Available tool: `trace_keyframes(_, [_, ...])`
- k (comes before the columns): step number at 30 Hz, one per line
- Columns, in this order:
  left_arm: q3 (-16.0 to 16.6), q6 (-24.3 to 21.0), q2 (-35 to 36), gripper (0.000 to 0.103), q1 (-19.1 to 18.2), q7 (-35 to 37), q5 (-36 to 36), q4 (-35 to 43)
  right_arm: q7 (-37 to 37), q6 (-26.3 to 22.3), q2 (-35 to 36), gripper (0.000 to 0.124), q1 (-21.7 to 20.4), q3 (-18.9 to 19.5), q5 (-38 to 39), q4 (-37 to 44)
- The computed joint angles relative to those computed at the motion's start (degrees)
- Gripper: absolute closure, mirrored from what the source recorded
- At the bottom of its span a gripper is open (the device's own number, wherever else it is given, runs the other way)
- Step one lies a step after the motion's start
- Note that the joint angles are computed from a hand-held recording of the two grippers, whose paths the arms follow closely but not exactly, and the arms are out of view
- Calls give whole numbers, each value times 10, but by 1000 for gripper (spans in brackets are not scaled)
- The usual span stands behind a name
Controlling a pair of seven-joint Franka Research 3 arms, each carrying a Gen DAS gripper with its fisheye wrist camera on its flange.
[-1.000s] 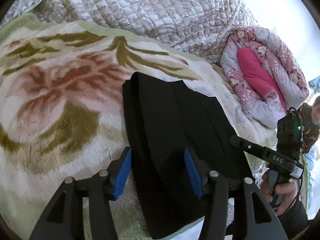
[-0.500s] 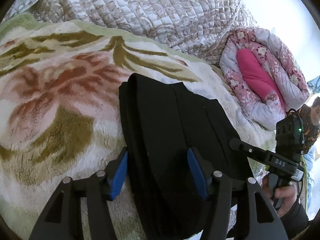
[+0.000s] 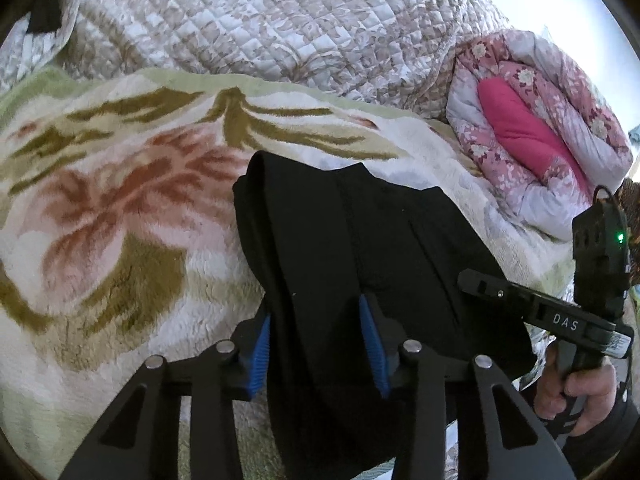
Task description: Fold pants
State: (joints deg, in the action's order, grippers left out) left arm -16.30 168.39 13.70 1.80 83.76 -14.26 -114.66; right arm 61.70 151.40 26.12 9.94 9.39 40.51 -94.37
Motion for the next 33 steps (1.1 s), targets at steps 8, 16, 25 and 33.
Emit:
trace_keyframes(8, [2, -1, -14, 76, -4, 0, 10, -2, 15, 42, -35, 106, 24, -10, -39, -34])
trace_keyframes(16, [9, 7, -33, 79, -14, 9, 4, -11, 12, 42, -56, 107, 30, -5, -42, -39])
trace_keyframes(25, [36, 0, -31, 80, -25, -18, 53, 12, 20, 11, -24, 107, 42, -9, -71, 30])
trace_keyframes(33, [56, -39, 2, 80, -23, -51, 111, 78, 43, -39, 55, 107, 50, -10, -105, 161])
